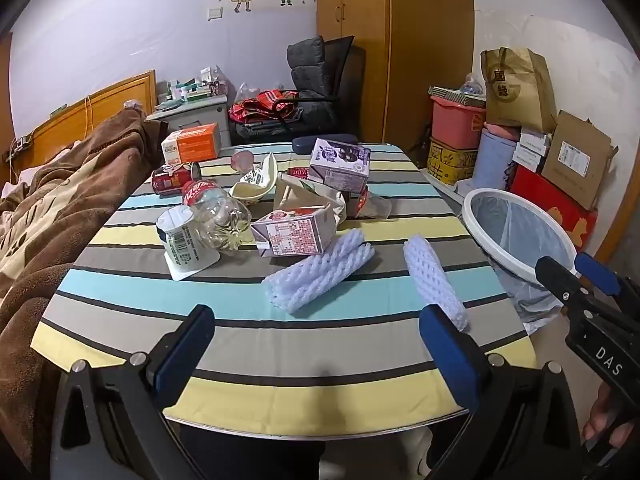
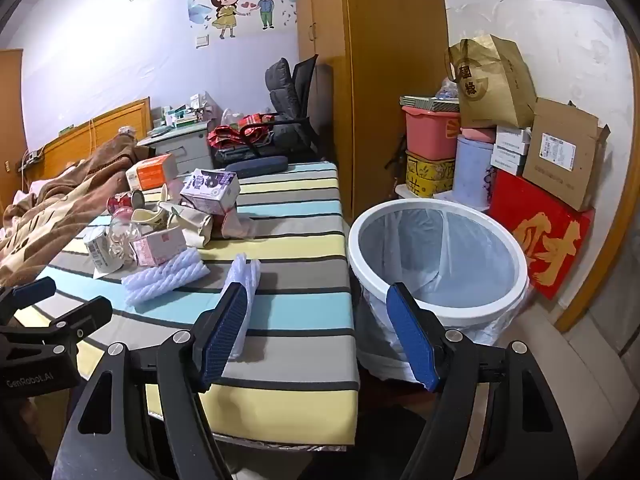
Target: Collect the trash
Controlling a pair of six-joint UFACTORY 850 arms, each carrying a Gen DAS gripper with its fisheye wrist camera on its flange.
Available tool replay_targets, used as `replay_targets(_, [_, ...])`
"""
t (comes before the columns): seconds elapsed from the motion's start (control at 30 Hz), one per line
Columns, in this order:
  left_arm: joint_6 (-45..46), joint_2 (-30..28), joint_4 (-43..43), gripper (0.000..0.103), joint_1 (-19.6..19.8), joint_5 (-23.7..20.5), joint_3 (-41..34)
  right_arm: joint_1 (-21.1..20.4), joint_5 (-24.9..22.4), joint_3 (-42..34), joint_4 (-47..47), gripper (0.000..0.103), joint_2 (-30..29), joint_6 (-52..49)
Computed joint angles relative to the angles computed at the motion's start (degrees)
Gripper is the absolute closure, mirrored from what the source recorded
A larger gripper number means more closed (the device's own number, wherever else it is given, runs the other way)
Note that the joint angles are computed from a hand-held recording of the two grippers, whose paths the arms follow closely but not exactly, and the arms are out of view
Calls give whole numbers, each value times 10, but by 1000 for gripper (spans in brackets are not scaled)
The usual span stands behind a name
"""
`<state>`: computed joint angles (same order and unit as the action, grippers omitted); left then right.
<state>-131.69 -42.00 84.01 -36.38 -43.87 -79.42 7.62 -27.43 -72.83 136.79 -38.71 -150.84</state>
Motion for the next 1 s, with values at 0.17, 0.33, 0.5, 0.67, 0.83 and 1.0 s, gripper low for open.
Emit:
replay_targets(0.17, [3, 3, -4, 0, -2, -1, 4, 1, 2, 2, 9, 29, 2, -12])
replay_targets(0.33, [15, 5, -13, 0, -5, -11, 4, -4, 2, -4, 4, 29, -2, -7])
replay_targets(0.5, [16, 5, -18, 0, -7, -13, 4, -2, 0, 5, 10, 29, 6, -14])
replay_targets(0.67, [31, 1, -31, 0, -2, -10, -8, 0, 3, 2, 9, 29, 4, -13])
replay_targets(0.83, [37, 2, -36, 0, 0, -9, -8, -3, 6, -2, 2, 29, 0, -5])
replay_targets(1.0, [33, -1, -35, 0, -4, -16, -9, -2, 7, -2, 5, 29, 1, -6])
